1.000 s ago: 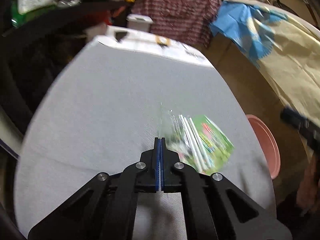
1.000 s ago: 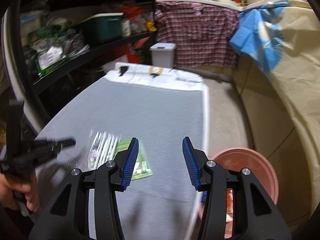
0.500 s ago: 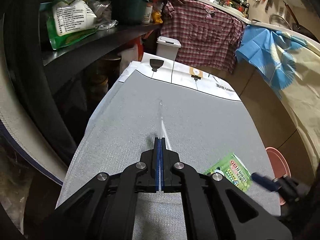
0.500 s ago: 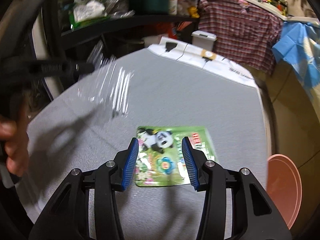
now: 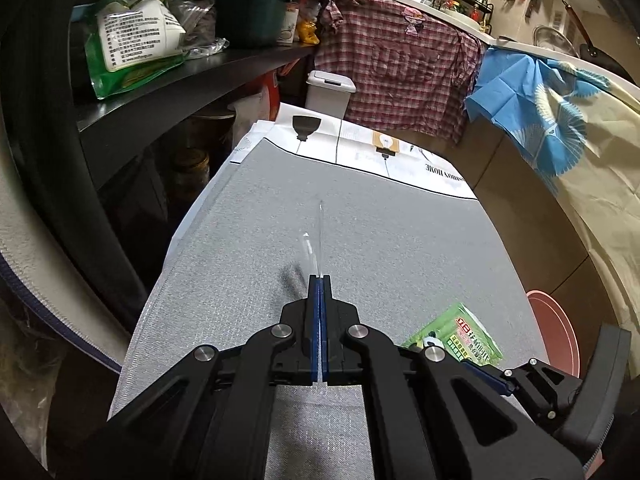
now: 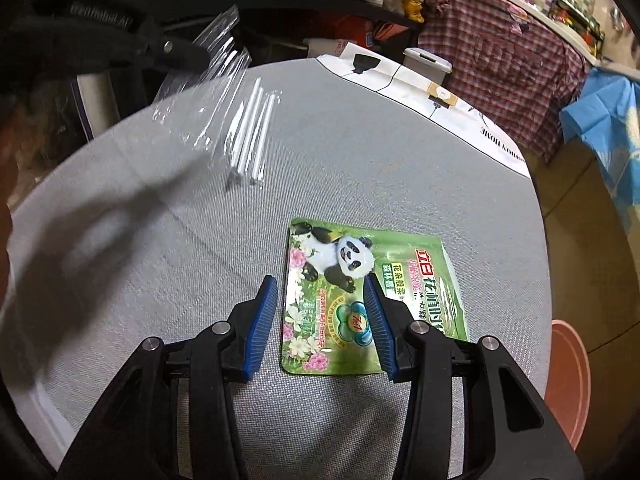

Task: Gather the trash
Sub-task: 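Grasp the green packet with the right gripper while the left holds the clear wrapper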

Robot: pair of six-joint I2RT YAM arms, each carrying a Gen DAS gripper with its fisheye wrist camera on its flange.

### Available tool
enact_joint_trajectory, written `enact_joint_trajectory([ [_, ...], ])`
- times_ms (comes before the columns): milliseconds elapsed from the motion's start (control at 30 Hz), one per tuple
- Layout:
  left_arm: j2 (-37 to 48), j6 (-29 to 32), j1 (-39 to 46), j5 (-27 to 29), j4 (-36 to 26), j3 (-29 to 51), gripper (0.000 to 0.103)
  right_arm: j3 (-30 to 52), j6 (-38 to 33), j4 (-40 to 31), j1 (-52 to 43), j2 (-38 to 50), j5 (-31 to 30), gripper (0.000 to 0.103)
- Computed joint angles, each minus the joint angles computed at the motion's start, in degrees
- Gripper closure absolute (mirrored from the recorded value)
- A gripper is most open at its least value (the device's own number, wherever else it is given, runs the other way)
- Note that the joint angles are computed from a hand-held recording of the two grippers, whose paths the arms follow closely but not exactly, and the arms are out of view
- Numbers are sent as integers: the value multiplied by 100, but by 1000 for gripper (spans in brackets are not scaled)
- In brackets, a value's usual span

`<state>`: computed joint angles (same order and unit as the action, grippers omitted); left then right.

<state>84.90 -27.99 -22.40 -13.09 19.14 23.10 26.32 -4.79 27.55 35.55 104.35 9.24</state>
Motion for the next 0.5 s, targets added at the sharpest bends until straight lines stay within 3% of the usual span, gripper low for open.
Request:
enact_joint_trajectory([
  [100,24,39,-46,-24,24,3,103,-4,-90,-42,53,23,82,75],
  [500,-95,94,-190,-128,10,-31,103,-347,-358,160,104,-319,272,99],
])
